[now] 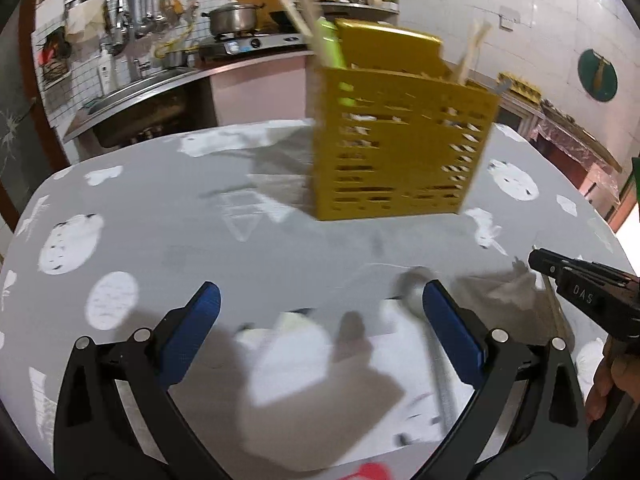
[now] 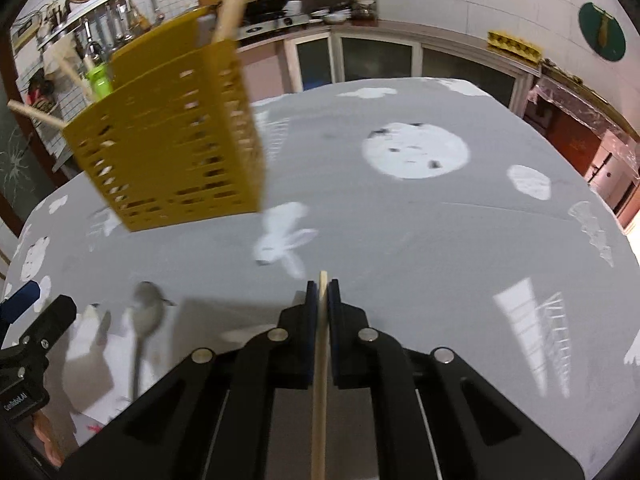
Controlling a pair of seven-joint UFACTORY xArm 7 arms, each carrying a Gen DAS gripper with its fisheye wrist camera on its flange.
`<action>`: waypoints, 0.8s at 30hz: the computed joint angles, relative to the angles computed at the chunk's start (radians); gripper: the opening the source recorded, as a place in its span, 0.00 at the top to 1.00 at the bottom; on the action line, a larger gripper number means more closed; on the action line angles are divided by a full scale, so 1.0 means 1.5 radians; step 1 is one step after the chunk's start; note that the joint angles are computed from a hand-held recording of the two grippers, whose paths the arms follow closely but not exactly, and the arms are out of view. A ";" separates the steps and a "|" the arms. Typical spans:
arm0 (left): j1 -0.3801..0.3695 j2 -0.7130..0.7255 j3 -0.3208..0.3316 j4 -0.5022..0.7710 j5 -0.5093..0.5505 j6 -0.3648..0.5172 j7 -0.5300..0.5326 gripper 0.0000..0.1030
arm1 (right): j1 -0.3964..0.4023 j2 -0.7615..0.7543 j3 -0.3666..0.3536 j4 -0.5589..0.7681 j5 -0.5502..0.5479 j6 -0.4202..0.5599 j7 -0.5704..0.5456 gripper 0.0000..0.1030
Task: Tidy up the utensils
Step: 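Close the left tool on the metal spoon while the right tool grasps the last chopstick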
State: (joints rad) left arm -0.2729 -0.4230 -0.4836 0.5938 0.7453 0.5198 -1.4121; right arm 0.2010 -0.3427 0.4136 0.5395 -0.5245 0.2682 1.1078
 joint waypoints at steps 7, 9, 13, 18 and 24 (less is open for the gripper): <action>-0.026 0.124 -0.006 0.080 0.034 0.023 -0.043 0.05 | -0.006 -0.016 -0.041 -0.046 0.033 -0.052 -0.071 0.94; -0.039 0.145 0.005 0.094 0.044 0.025 -0.058 0.06 | -0.020 -0.014 -0.035 -0.051 0.037 -0.068 -0.081 0.94; -0.070 0.177 0.036 0.114 0.050 0.023 -0.057 0.21 | -0.037 -0.006 -0.025 -0.059 0.054 -0.093 -0.098 0.94; -0.109 0.211 0.080 0.136 0.029 0.018 -0.036 0.40 | -0.055 0.001 -0.006 -0.053 0.060 -0.098 -0.109 0.94; -0.134 0.233 0.110 0.159 0.013 0.012 -0.001 0.64 | -0.061 -0.001 0.006 -0.053 0.065 -0.101 -0.110 0.95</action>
